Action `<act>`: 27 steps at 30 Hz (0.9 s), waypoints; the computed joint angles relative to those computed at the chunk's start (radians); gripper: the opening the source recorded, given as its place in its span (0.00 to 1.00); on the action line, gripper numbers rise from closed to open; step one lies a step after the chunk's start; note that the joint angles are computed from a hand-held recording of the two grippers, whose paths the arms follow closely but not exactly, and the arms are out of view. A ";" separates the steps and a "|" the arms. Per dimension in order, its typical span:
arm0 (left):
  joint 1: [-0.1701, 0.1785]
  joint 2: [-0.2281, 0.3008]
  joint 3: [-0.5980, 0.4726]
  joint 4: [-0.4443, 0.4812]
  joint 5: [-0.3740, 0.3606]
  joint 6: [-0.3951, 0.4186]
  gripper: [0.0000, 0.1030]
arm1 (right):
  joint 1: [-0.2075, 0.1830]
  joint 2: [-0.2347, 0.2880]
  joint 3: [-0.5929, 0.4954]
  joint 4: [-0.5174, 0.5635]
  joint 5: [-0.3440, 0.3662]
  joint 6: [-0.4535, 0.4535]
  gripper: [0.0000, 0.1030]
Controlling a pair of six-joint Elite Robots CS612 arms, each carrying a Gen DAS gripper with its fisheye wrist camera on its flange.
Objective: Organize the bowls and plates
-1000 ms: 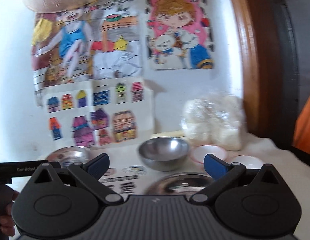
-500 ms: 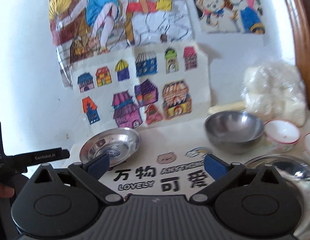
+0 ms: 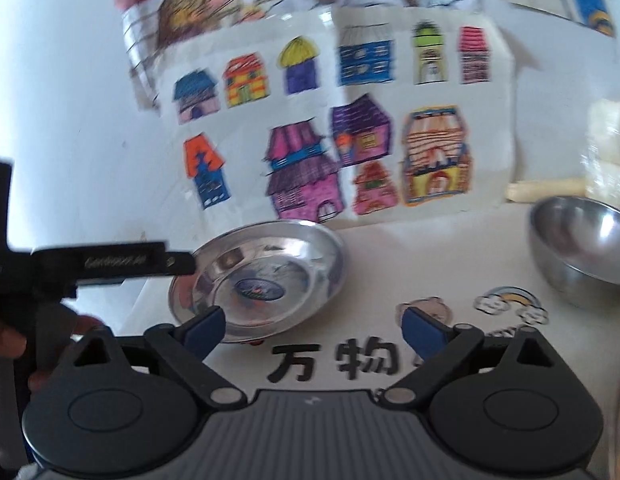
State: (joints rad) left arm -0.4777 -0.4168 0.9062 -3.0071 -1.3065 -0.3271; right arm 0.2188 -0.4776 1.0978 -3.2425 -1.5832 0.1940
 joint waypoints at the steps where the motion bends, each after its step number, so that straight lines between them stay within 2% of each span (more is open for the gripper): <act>1: 0.001 0.003 -0.003 -0.004 -0.007 0.004 0.97 | 0.002 0.006 -0.010 0.008 0.003 -0.012 0.89; 5: 0.009 0.012 -0.015 -0.016 -0.059 0.021 0.88 | 0.002 0.016 -0.031 0.035 0.027 -0.036 0.85; 8: 0.014 0.018 -0.027 -0.006 -0.088 0.021 0.76 | 0.000 0.024 -0.041 0.039 0.040 -0.026 0.80; 11: 0.018 0.027 -0.044 0.013 -0.105 0.008 0.58 | -0.005 0.025 -0.045 0.039 0.071 -0.007 0.75; 13: 0.020 0.032 -0.055 0.028 -0.114 -0.009 0.37 | -0.005 0.026 -0.046 0.043 0.077 -0.007 0.72; 15: 0.024 0.036 -0.063 0.039 -0.131 -0.025 0.34 | -0.006 0.027 -0.048 0.043 0.091 0.001 0.69; 18: 0.027 0.036 -0.061 0.030 -0.161 -0.024 0.20 | -0.007 0.031 -0.056 0.047 0.102 -0.004 0.64; 25: 0.021 0.029 -0.050 0.028 -0.152 -0.008 0.19 | -0.011 0.027 -0.048 0.046 0.107 0.004 0.48; 27: 0.021 0.025 -0.044 0.028 -0.160 -0.006 0.19 | -0.012 0.027 -0.047 0.047 0.104 0.012 0.46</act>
State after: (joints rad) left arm -0.4562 -0.3915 0.8625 -2.9787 -1.4661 -0.3334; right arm 0.2064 -0.4509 1.0506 -3.1955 -1.4790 0.2063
